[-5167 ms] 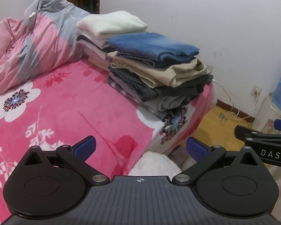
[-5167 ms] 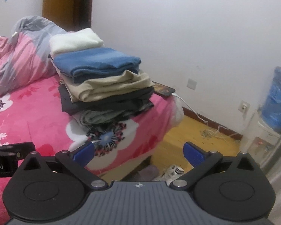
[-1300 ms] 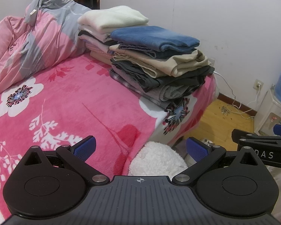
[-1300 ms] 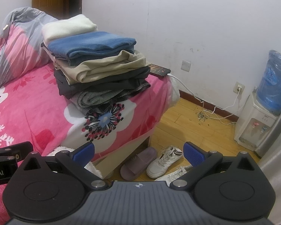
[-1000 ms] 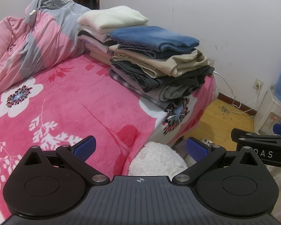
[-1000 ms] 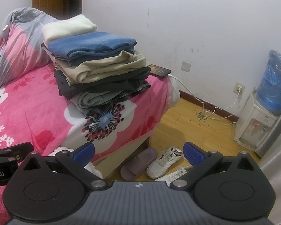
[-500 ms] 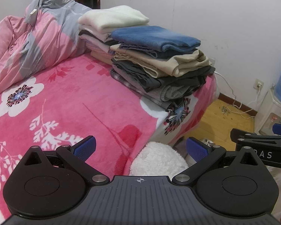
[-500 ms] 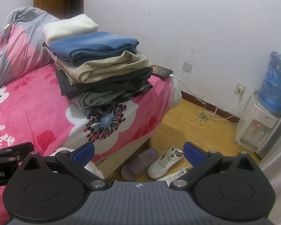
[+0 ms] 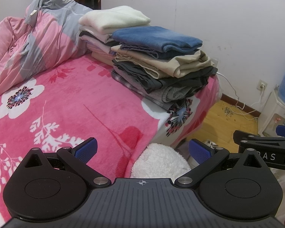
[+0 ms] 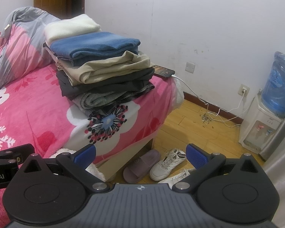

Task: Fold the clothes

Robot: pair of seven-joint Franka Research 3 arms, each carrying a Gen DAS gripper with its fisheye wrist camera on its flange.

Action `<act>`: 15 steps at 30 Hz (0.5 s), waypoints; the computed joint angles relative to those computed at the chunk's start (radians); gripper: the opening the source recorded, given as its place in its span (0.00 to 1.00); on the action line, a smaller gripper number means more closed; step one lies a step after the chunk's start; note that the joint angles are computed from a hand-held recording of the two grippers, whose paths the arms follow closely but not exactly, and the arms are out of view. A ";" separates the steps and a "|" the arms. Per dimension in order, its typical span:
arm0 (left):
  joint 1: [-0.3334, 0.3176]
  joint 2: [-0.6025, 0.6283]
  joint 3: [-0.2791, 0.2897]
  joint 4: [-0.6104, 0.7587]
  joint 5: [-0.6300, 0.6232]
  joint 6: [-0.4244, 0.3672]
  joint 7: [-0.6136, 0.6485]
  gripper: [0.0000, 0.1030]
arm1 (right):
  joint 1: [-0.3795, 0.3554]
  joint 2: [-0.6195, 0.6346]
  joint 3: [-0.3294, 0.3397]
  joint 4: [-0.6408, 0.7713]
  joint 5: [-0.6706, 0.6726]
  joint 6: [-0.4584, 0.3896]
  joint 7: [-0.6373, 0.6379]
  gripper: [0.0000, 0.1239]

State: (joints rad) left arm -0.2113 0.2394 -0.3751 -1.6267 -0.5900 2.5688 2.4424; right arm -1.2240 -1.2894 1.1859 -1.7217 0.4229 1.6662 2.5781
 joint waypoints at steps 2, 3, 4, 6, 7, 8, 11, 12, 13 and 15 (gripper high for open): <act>0.001 0.000 0.000 0.000 0.000 -0.001 0.000 1.00 | 0.001 -0.001 -0.001 0.000 0.001 0.001 -0.002 0.83; 0.002 0.000 -0.001 0.000 -0.001 -0.002 0.002 1.00 | 0.001 -0.001 -0.001 -0.001 0.000 0.000 -0.002 0.83; 0.002 -0.001 -0.001 0.000 -0.002 -0.003 0.004 1.00 | 0.002 -0.002 -0.001 -0.002 0.001 0.000 -0.002 0.83; 0.003 0.000 0.000 0.001 -0.003 -0.005 0.005 1.00 | 0.003 -0.002 -0.001 -0.004 0.002 0.001 -0.001 0.83; 0.002 0.000 0.000 0.001 -0.002 -0.005 0.004 1.00 | 0.003 -0.002 -0.002 -0.004 0.002 0.000 0.000 0.83; 0.002 0.001 0.000 0.002 -0.001 -0.005 0.003 1.00 | 0.004 -0.002 -0.002 -0.005 0.002 0.001 0.000 0.83; 0.002 0.001 0.001 0.002 0.000 -0.005 0.002 1.00 | 0.005 -0.001 -0.001 -0.008 0.001 0.003 -0.001 0.83; 0.002 0.001 0.000 0.001 0.000 -0.006 0.002 1.00 | 0.006 0.000 -0.001 -0.009 0.001 0.004 -0.001 0.83; 0.003 0.000 0.000 0.001 -0.001 -0.006 0.003 1.00 | 0.006 0.000 -0.001 -0.009 0.000 0.005 -0.001 0.83; 0.002 0.000 0.000 0.000 -0.001 -0.005 0.002 1.00 | 0.007 0.001 0.000 -0.009 -0.001 0.005 0.001 0.83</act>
State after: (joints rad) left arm -0.2090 0.2391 -0.3747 -1.6272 -0.5907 2.5635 2.4443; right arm -1.2172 -1.2886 1.1859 -1.7307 0.4224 1.6708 2.5787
